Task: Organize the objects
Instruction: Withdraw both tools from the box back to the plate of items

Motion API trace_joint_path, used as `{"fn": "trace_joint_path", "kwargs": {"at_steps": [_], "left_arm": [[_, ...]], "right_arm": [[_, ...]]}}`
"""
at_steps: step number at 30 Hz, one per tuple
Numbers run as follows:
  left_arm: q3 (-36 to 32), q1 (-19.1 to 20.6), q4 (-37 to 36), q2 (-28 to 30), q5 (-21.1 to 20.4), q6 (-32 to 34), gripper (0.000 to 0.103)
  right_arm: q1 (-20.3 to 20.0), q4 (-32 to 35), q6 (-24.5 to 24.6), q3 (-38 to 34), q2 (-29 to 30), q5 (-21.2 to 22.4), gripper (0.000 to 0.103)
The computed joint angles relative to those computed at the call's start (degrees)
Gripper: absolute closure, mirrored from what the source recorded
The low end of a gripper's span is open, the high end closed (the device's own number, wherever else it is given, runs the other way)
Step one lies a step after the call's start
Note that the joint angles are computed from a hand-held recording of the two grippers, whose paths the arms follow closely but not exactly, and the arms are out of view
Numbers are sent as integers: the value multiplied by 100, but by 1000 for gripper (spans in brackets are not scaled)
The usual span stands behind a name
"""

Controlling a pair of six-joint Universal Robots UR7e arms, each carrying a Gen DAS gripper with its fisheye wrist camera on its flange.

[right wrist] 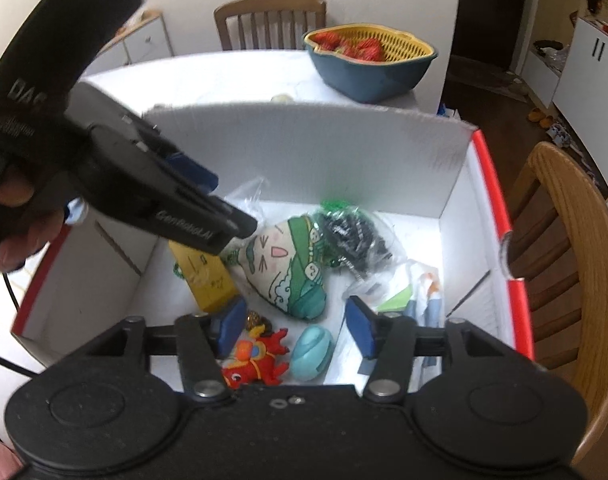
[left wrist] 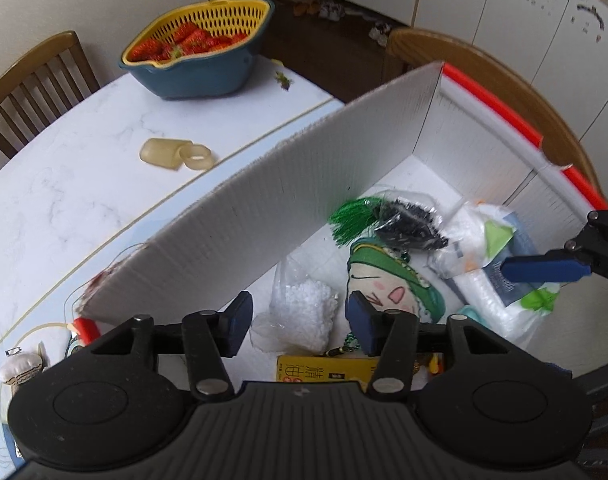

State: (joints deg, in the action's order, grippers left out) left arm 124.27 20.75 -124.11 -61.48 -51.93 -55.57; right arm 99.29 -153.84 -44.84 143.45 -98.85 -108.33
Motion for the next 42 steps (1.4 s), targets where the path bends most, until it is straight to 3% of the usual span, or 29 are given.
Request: {"fn": "trace_joint_path", "kwargs": {"at_steps": [9, 12, 15, 24, 27, 39, 42], "left_arm": [[300, -487, -74, -415, 176, -267, 48], [410, -659, -68, -560, 240, -345, 41], [537, -835, -75, -750, 280, -458, 41], [909, -1371, 126, -1467, 403, -850, 33], [1009, -1584, 417, -1734, 510, -1092, 24], [1392, -2288, 1888, -3208, 606, -2118, 20], [1480, -2423, 2240, -3642, 559, -2340, 12]], "right_arm": [[20, 263, 259, -8, -492, 200, 40], [49, 322, 389, 1, -621, 248, 40], [118, 281, 496, 49, -753, 266, 31], [445, 99, 1001, 238, -1108, 238, 19], [623, -18, 1281, 313, -1122, 188, 16], [1621, -609, 2497, 570, -893, 3, 3], [1911, -784, 2804, 603, -743, -60, 2]]}}
